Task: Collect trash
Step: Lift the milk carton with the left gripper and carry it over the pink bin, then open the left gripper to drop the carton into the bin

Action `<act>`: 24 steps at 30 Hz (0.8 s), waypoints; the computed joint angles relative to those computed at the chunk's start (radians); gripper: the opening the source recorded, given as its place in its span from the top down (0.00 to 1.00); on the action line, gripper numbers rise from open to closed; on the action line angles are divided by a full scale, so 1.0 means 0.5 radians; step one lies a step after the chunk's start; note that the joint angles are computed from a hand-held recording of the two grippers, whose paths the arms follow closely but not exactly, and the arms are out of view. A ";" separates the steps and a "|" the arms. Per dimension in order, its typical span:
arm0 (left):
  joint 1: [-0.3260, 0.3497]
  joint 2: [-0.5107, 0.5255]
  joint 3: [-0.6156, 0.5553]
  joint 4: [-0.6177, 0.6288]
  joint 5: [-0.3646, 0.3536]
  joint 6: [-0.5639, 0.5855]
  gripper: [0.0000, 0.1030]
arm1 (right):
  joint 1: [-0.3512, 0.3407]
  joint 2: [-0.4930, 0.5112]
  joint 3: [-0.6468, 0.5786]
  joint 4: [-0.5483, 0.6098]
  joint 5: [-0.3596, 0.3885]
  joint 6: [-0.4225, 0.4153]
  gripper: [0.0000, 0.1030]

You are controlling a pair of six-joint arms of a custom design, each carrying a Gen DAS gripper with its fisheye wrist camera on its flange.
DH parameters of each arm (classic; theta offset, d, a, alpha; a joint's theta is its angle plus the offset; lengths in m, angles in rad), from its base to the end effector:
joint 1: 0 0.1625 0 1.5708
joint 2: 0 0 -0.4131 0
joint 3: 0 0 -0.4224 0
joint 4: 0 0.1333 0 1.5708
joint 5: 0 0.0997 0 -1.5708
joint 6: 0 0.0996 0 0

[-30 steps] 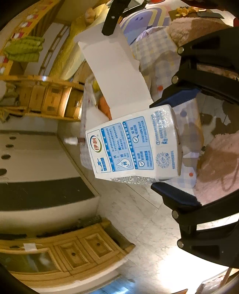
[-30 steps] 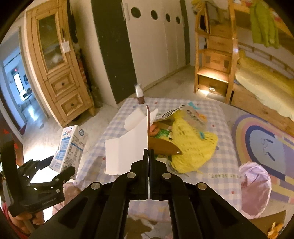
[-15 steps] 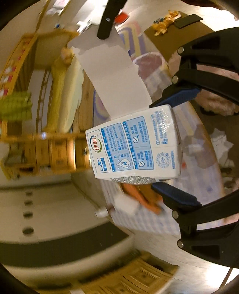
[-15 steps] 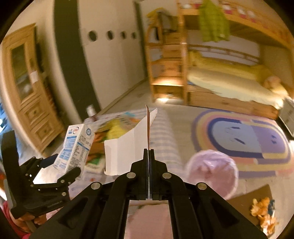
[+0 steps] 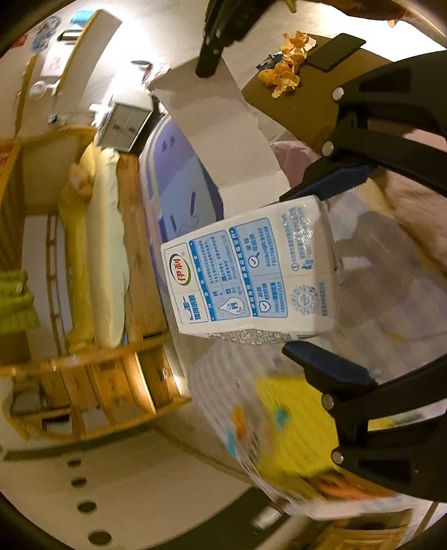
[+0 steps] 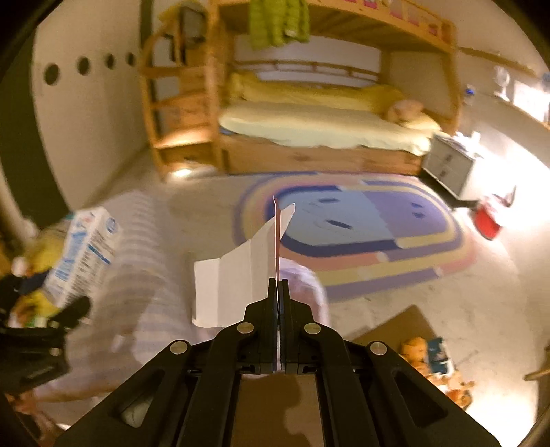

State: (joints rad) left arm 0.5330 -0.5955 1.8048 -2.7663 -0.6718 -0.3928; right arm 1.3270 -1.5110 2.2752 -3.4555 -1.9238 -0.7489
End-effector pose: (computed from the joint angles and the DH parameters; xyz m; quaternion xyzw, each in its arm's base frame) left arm -0.4010 -0.4819 -0.0642 0.2883 0.8533 -0.2803 0.3321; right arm -0.0144 -0.4675 0.3317 0.1180 -0.8308 0.3892 0.3799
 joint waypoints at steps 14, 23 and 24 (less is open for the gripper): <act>0.174 0.391 -0.531 0.065 -0.263 0.321 0.25 | -0.129 0.381 -0.358 0.164 -0.127 0.107 0.63; 0.179 0.321 -0.465 0.084 -0.149 0.231 0.17 | -0.161 0.126 -0.225 0.208 0.030 0.212 0.56; 0.162 0.269 -0.397 0.077 -0.099 0.174 0.17 | -0.168 0.069 -0.183 0.243 0.099 0.216 0.56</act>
